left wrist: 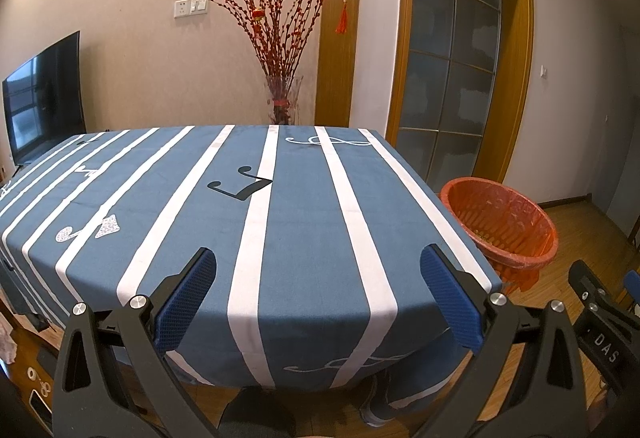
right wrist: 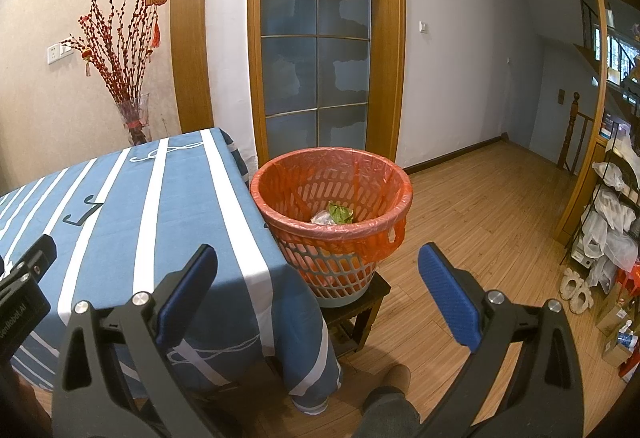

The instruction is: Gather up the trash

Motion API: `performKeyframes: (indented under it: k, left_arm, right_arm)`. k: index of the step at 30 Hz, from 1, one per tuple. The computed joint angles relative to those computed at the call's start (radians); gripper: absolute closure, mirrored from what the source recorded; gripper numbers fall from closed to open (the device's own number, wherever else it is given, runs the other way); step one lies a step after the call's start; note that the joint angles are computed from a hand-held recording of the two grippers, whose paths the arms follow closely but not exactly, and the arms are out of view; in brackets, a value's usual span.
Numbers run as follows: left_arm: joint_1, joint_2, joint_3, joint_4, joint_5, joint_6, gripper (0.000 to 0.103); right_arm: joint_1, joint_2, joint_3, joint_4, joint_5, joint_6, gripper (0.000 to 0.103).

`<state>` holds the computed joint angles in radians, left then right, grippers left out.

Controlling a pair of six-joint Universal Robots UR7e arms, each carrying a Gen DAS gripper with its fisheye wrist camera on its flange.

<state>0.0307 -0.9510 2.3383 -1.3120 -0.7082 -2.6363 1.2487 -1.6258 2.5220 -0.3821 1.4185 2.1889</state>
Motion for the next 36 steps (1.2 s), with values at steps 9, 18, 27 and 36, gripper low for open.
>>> performKeyframes:
  k: [9, 18, 27, 36]
  left_arm:
    - [-0.001, -0.002, 0.004, -0.003, -0.003, 0.0, 0.003]
    - [-0.003, -0.006, 0.014, -0.02, -0.005, 0.009, 0.003]
    - [-0.005, -0.01, 0.019, -0.025, -0.009, 0.015, 0.003]
    - [-0.001, -0.015, 0.02, -0.037, -0.014, 0.028, 0.003]
  right_arm:
    - [-0.003, -0.001, 0.002, -0.001, -0.002, 0.0, 0.004]
    - [0.0, 0.0, 0.002, -0.002, 0.001, 0.001, 0.004]
    - [0.001, 0.001, 0.001, -0.002, 0.001, 0.002, 0.004]
    - [0.001, 0.001, 0.001, -0.002, 0.001, 0.002, 0.004]
